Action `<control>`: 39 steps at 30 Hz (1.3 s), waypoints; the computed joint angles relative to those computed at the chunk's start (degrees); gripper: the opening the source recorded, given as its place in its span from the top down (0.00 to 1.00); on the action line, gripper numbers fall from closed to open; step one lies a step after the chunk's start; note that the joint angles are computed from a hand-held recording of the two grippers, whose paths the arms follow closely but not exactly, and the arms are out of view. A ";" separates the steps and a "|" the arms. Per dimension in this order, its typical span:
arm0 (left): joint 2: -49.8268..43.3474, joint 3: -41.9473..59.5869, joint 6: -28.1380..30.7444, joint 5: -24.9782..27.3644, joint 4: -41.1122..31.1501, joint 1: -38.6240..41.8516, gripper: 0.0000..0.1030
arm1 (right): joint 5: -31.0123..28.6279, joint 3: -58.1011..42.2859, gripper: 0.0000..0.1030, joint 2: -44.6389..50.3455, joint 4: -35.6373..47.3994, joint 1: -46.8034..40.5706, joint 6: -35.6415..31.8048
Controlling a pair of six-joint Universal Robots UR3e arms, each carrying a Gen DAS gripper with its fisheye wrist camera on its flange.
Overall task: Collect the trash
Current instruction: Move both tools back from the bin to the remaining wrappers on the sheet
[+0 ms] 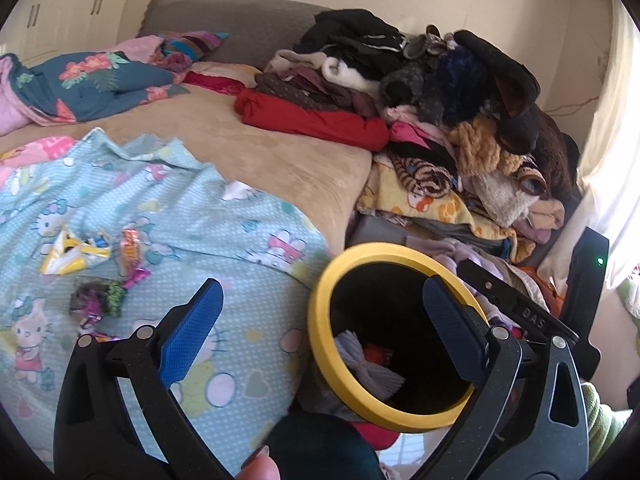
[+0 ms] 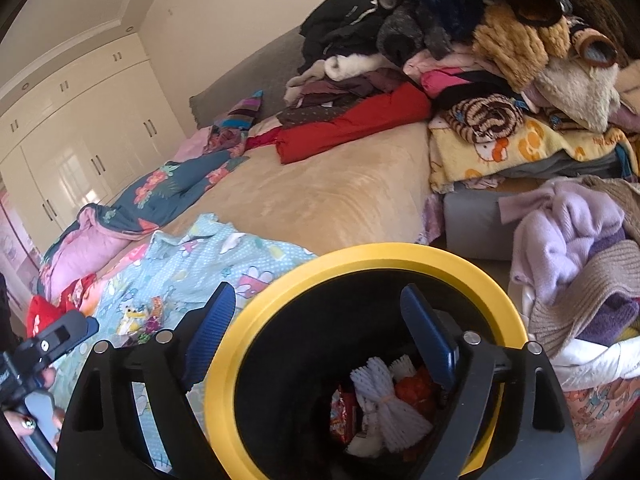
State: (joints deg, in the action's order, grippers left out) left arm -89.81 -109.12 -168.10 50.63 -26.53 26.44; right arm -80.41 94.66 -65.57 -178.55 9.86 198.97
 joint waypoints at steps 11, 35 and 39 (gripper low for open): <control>0.60 -0.89 -1.72 -0.99 2.22 4.95 0.11 | -1.82 -5.53 0.18 1.86 2.88 5.12 -1.26; -3.95 1.81 -2.99 -3.25 2.90 15.83 0.11 | -3.43 -25.60 0.16 11.97 15.66 15.83 -5.53; -4.86 2.64 -2.88 -3.98 2.22 17.59 0.11 | -3.47 -31.14 0.15 14.79 18.96 17.37 -6.21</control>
State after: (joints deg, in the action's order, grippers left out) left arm -94.66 -106.48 -170.98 46.65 -24.30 44.03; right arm -83.88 63.52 -50.77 -159.59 27.23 192.75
